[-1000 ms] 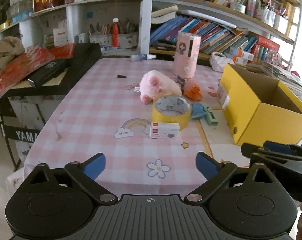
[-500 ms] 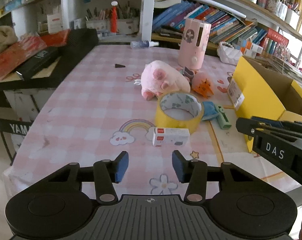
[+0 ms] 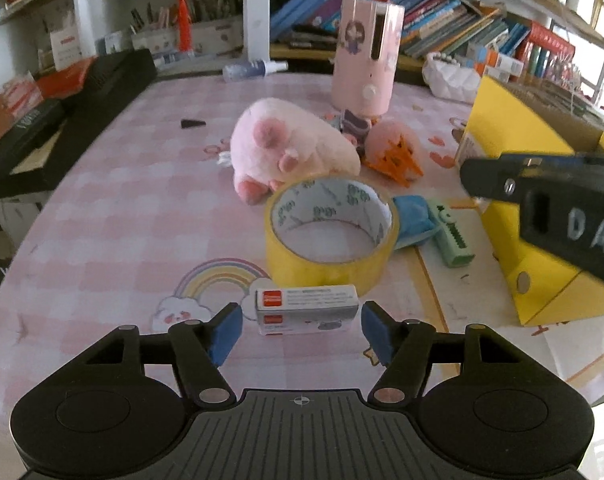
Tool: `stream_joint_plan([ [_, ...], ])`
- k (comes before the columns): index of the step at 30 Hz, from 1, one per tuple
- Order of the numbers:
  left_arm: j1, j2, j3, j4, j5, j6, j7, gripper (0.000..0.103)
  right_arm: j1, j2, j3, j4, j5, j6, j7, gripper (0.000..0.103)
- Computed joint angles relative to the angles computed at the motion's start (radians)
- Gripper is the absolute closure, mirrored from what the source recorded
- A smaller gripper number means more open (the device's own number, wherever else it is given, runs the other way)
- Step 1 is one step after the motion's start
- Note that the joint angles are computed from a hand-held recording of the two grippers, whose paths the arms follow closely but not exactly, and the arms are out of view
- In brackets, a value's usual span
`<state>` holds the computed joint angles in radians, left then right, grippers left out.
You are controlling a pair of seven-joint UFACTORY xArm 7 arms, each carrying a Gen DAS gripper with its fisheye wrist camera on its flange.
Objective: Organize objects
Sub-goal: 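Grasp the small white box with the left tool while the right tool approaches the yellow tape roll, then grasp the yellow tape roll by its rim with the right tool and lift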
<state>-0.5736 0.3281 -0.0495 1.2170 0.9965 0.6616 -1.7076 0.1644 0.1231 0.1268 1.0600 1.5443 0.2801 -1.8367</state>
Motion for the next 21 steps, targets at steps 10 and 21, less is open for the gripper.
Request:
stream_joint_plan([
  [10, 0.016, -0.084, -0.003, -0.106, 0.018, -0.037, -0.096, 0.050, -0.015, 0.066, 0.019, 0.066, -0.159, 0.041, 0.144, 0.050],
  [21, 0.089, -0.255, -0.097, -0.248, -0.053, 0.194, -0.300, 0.050, -0.015, 0.188, 0.095, 0.132, -0.549, 0.074, 0.415, 0.006],
])
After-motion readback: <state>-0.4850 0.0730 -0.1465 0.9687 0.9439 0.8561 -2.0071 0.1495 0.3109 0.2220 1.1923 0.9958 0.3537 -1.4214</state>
